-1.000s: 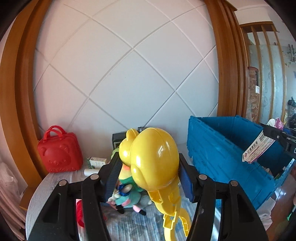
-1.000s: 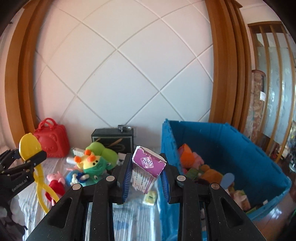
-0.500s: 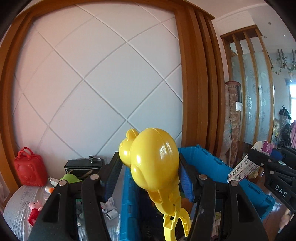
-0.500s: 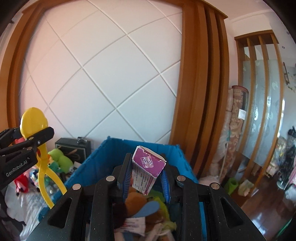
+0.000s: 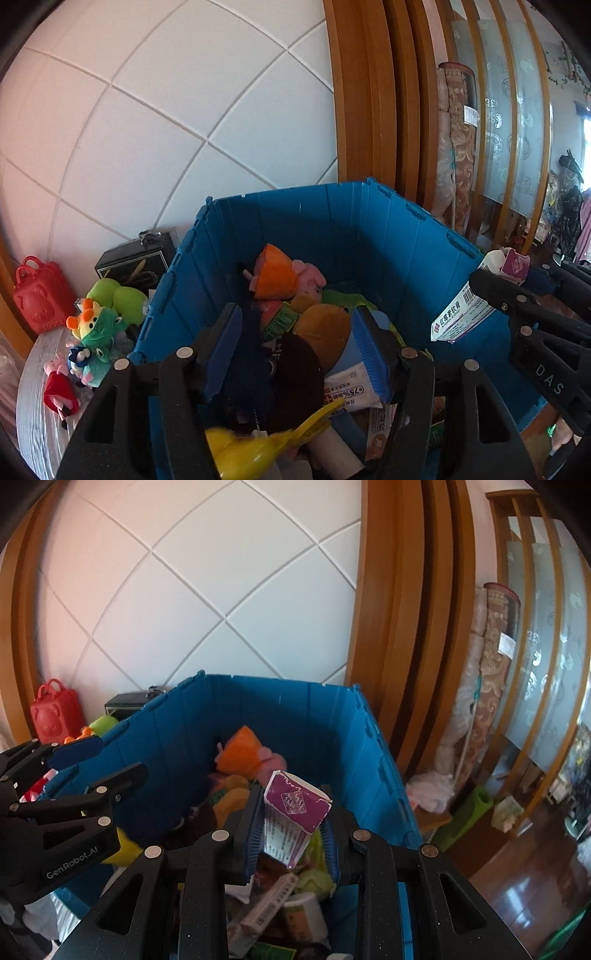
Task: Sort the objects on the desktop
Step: 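Carry the purple box and yellow clamp into the blue crate and release both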
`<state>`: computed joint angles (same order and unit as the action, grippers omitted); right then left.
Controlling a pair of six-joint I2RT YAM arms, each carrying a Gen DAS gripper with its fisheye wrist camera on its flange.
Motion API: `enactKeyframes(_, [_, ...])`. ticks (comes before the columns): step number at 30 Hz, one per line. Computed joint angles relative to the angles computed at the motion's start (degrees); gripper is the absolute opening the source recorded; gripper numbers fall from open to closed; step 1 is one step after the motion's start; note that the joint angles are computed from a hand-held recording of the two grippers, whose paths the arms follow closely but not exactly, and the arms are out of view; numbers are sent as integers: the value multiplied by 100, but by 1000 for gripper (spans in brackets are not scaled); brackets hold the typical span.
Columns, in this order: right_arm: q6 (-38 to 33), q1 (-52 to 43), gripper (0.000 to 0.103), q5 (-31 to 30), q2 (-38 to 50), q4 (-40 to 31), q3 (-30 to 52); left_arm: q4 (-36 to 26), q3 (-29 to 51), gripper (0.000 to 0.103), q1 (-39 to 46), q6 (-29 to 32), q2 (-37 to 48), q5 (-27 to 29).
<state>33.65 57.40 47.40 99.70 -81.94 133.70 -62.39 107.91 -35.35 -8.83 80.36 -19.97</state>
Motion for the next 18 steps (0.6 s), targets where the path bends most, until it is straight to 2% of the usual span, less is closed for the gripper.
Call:
enactKeyframes(5, [-16, -208, 28, -308, -305, 238, -636, -129, -59, 66, 2, -53, -31, -72])
enactKeyframes(11, [70, -263, 33, -450, -416, 262, -946, -158, -309, 66, 8, -46, -273, -11])
enactKeyframes(13, [115, -243, 41, -414, -463, 253, -1048, -153, -361, 66, -14, -80, -338, -29])
enactKeyframes(15, [203, -166, 67, -312, -519, 236, -1119, -142, -410, 66, -25, -88, -426, -32])
enactKeyframes(18, [239, 21, 87, -107, -718, 324, -1307, -118, -502, 67, 6, -77, -618, -21])
